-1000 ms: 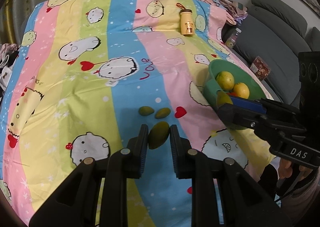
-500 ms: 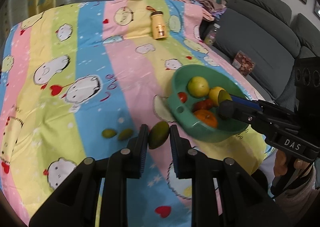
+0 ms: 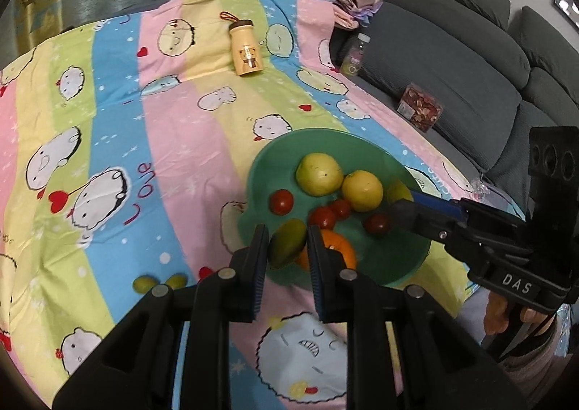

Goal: Organize fruits
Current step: 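Carry both held green olives over the green bowl, then lower both held olives into the green bowl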

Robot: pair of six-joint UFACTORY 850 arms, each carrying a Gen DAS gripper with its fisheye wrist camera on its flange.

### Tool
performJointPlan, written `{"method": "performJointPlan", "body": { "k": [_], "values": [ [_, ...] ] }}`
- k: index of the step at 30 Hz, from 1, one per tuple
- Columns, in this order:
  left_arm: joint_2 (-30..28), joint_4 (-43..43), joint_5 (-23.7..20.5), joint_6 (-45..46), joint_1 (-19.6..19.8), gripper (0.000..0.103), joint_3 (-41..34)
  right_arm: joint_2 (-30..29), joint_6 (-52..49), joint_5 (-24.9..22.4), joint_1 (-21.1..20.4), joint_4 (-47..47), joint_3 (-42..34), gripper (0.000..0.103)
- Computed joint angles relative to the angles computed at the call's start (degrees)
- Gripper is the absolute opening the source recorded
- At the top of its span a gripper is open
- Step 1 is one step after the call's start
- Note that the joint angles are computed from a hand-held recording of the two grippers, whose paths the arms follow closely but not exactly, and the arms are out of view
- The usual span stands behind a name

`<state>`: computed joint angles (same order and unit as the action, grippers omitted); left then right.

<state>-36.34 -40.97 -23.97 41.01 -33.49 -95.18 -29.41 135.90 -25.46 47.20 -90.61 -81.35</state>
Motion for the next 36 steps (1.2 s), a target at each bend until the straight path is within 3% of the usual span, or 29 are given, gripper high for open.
{"method": "performJointPlan", "body": {
  "k": [17, 36],
  "values": [
    [-7.09, 11.5, -3.73, -9.45, -2.41, 0.022, -9.77, 1.61, 7.93, 0.43, -1.43, -5.16, 4.04, 0.026],
    [-10.38, 18.72, -5.56, -14.6, -3.66, 0.022, -14.25, 1.28, 9.69, 1.66, -2.15, -6.21, 4.51, 0.026]
  ]
}}
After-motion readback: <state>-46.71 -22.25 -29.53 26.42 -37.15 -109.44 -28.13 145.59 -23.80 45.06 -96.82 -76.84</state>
